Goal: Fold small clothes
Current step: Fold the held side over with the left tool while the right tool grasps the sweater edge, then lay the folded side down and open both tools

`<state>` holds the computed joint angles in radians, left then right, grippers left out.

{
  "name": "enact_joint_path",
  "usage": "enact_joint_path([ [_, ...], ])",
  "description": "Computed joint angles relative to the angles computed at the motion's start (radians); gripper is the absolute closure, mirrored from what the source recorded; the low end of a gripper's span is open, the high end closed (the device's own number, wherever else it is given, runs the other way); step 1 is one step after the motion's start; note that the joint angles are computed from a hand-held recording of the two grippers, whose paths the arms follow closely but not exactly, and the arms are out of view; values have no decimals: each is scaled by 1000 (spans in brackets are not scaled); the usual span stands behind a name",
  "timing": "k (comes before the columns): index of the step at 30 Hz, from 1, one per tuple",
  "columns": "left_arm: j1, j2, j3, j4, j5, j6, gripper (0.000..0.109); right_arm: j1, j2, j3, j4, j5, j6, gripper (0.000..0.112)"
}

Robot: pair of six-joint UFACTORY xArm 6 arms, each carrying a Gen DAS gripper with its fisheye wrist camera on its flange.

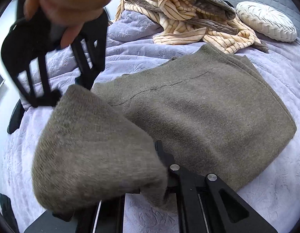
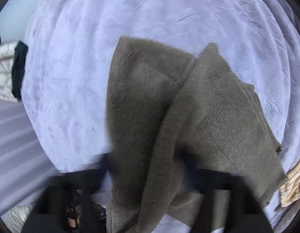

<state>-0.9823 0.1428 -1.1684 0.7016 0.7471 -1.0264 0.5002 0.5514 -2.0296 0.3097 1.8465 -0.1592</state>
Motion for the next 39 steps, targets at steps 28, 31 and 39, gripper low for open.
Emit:
enact_joint_path([
  [28, -174, 473, -638, -265, 118, 524, 98, -867, -666, 1060, 359, -476, -199, 94],
  [31, -174, 472, -648, -262, 128, 509, 98, -897, -693, 1120, 421, -503, -229, 94],
  [39, -165, 300, -461, -299, 107, 426, 54, -894, -770, 1096, 335, -496, -144, 57],
])
